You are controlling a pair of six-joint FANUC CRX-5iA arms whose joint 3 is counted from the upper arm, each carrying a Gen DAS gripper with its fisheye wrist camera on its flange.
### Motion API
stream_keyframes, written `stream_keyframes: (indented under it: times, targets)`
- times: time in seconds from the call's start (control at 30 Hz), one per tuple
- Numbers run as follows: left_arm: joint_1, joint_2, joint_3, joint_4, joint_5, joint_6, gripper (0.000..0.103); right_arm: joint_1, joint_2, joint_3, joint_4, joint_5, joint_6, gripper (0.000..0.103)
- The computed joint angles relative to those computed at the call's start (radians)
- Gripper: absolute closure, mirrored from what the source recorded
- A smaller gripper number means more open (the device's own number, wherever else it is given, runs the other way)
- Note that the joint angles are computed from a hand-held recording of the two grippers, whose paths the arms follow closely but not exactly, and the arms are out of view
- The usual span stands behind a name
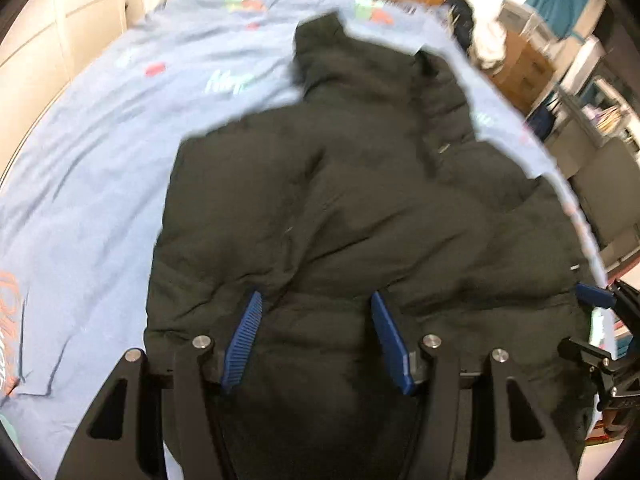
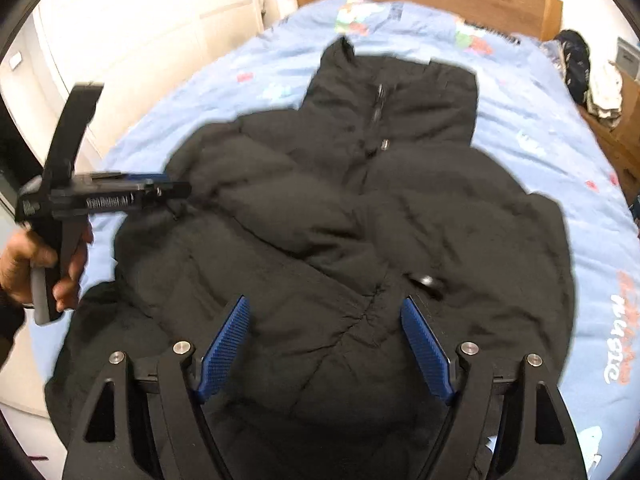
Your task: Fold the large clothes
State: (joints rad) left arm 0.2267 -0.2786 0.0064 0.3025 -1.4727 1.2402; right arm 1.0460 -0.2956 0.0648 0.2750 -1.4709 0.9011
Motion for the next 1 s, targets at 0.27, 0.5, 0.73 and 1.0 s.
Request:
stream_keyframes:
  times: [0.27,0.5,0.73,1.0]
  targets:
    - [0.101,0.049,0.05,0.1,-0.054,-0.054,0.046,-0.199,0.019,0.068,-0.223,-0.042,0.185,0.025]
    - [0.046,0.279,0.318,0.113,0.019,0.042,0.046,-0.451,0.179,0.31,-0.289,0.038,0.357,0.021]
    - [-0.021,0.498,0.512,0.145,0.056,0.203,0.046,-0.625,0.414,0.517,-0.314,0.137,0.344,0.02]
    - [-0.07,0.68,0.599,0.262,0.142,0.336,0.046,-0.74,0.644,0.734,-0.438,0.189,0.27,0.02]
